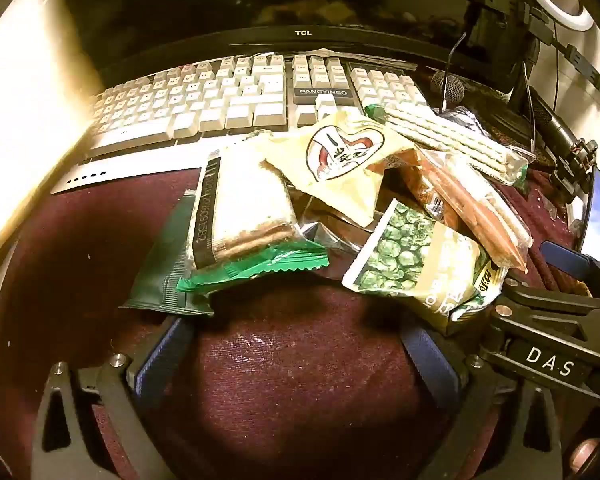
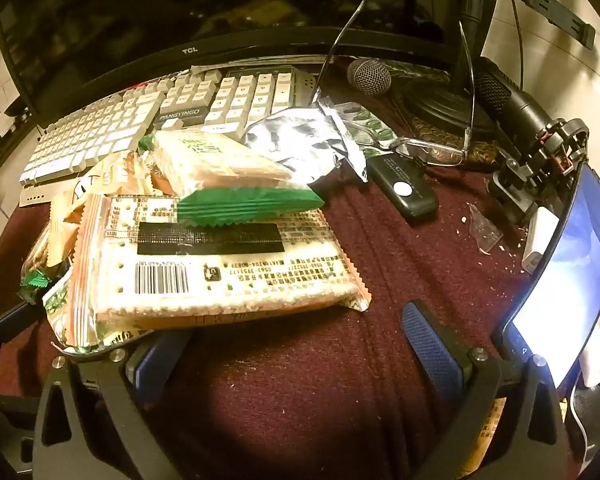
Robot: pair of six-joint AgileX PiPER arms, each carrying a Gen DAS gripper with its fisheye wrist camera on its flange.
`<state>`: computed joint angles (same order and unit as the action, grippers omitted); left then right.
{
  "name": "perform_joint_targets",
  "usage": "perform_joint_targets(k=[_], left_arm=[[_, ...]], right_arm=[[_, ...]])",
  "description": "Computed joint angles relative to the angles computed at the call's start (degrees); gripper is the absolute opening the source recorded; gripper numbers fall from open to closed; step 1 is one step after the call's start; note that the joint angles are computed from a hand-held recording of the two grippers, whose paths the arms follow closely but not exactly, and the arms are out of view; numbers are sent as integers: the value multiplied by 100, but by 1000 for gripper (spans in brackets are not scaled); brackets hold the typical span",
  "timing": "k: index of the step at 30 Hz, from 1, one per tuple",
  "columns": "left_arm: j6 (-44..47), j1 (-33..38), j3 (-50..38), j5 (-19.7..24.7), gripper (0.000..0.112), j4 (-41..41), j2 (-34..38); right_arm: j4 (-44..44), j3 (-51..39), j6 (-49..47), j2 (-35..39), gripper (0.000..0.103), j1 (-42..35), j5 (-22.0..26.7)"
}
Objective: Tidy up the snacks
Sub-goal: 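Move both grippers toward the snack pile on the desk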
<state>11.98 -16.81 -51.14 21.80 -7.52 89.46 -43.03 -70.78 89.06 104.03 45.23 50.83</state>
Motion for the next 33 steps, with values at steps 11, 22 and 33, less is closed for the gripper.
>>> perform_joint_targets(k=[11, 22, 33], left_arm=[[-14, -1, 1, -2, 103, 18, -1], [-16, 0, 1, 1, 103, 26, -8], [-365, -108, 39, -74, 103, 254, 21]], right_arm=[[-9, 52, 24, -41, 103, 20, 4], [103, 113, -162, -113, 103, -36, -163], [13, 1147, 100, -1279, 103, 324, -913]])
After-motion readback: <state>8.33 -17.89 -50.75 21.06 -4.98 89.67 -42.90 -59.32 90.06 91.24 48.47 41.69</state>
